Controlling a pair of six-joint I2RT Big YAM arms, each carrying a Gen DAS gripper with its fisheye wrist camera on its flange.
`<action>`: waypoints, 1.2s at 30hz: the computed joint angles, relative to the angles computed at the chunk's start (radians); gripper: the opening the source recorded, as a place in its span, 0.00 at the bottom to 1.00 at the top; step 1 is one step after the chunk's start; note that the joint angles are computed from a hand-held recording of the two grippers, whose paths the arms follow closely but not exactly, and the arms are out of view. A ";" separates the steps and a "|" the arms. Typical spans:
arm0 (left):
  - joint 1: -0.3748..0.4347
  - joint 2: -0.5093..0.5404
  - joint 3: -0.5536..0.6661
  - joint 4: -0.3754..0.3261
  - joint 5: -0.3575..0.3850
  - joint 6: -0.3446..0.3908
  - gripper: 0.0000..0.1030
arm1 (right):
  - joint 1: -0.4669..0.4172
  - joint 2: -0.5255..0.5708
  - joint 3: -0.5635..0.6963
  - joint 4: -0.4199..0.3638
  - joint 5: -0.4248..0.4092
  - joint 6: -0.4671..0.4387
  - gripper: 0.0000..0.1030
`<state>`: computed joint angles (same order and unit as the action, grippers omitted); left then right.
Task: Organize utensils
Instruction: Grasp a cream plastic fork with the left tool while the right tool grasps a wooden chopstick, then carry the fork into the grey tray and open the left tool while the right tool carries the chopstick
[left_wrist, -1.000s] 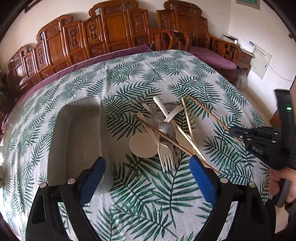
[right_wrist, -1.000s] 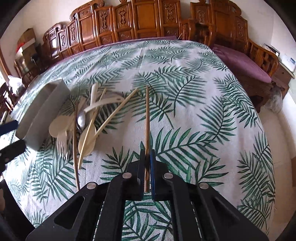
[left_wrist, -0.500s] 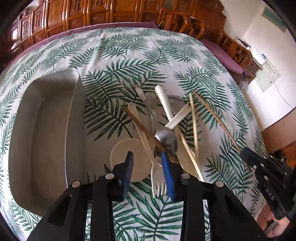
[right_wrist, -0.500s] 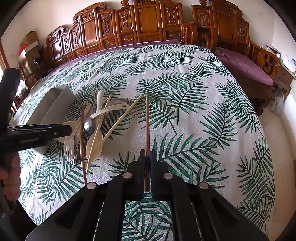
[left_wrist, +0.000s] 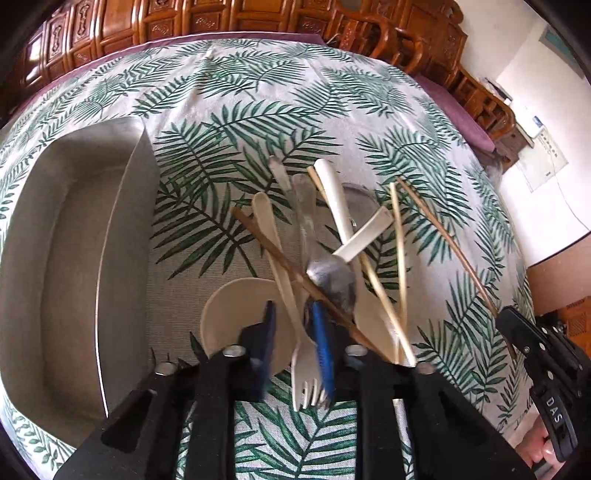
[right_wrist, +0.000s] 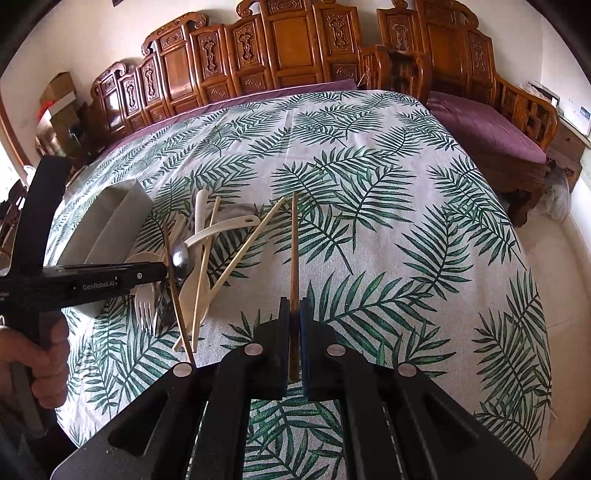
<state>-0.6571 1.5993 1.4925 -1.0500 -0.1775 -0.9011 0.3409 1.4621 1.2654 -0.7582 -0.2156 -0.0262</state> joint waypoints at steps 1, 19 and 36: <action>-0.002 0.006 0.008 -0.008 -0.006 0.003 0.06 | 0.000 0.000 0.001 0.000 0.000 -0.001 0.06; -0.034 -0.059 0.062 -0.101 -0.193 0.058 0.05 | 0.031 -0.033 0.003 0.010 -0.018 0.003 0.05; 0.020 -0.253 -0.080 -0.156 -0.243 0.069 0.05 | 0.095 -0.103 0.006 0.041 -0.003 -0.016 0.05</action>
<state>-0.6367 1.3467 1.4127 -1.2060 -0.4208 -0.8322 0.4360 1.3595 1.2717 -0.7176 -0.2184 -0.0424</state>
